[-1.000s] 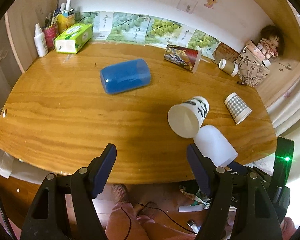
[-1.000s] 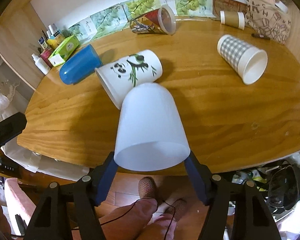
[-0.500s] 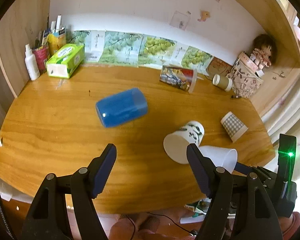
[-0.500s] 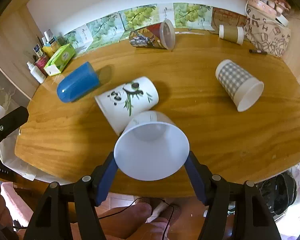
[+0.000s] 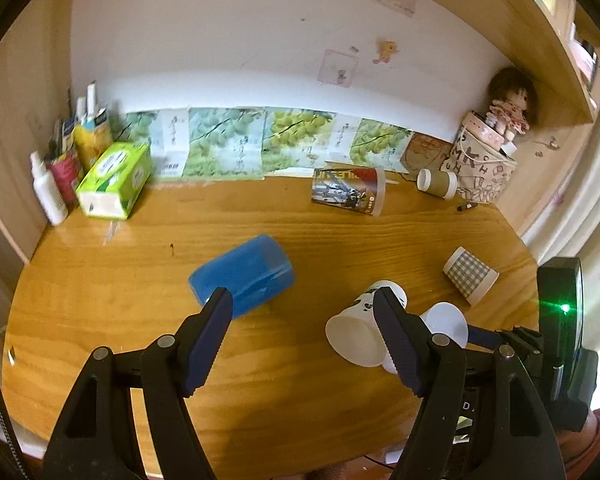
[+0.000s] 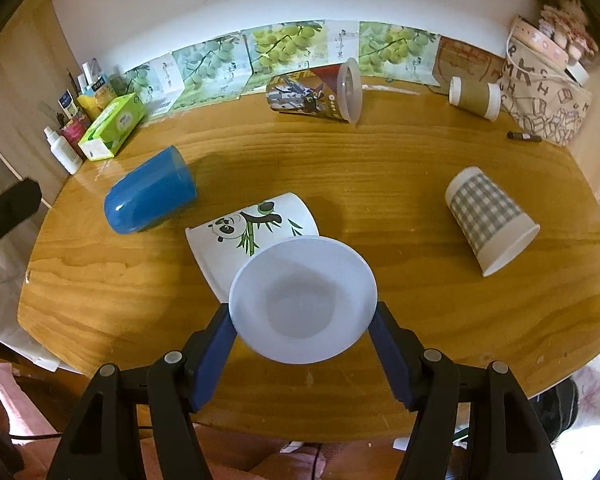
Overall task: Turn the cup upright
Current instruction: 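Lower the cup onto the table beside the panda cup and open the left gripper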
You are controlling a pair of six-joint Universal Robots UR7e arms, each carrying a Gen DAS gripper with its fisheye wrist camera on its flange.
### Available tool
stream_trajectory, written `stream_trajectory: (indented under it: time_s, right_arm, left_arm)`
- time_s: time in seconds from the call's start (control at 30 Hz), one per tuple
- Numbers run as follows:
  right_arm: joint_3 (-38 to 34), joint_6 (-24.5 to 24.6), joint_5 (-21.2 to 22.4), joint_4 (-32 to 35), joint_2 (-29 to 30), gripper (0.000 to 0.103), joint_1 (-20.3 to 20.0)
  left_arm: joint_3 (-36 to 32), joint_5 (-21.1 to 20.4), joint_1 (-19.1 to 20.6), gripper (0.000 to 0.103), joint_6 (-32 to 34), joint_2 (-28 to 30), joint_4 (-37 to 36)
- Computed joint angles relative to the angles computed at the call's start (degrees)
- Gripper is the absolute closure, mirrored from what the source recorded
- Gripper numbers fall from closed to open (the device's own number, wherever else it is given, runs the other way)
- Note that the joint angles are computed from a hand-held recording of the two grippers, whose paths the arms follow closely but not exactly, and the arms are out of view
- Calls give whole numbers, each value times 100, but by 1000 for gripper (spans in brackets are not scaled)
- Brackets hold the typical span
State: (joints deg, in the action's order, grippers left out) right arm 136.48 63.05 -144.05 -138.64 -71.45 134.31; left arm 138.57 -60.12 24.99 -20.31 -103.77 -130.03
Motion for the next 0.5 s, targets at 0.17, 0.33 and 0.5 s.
stream_trajectory:
  time_s: [0.17, 0.33, 0.5]
  right_arm:
    - [-54, -51, -43, -126, 80, 35, -44]
    - [-104, -6, -108, -125, 149, 35, -64]
    - [-106, 92, -112, -122, 154, 35, -63]
  left_arm:
    - [-15, 12, 33, 27, 366, 82, -80]
    - [-78, 34, 195, 27, 346, 116, -73]
    - [-109, 41, 290, 27, 280, 108, -67]
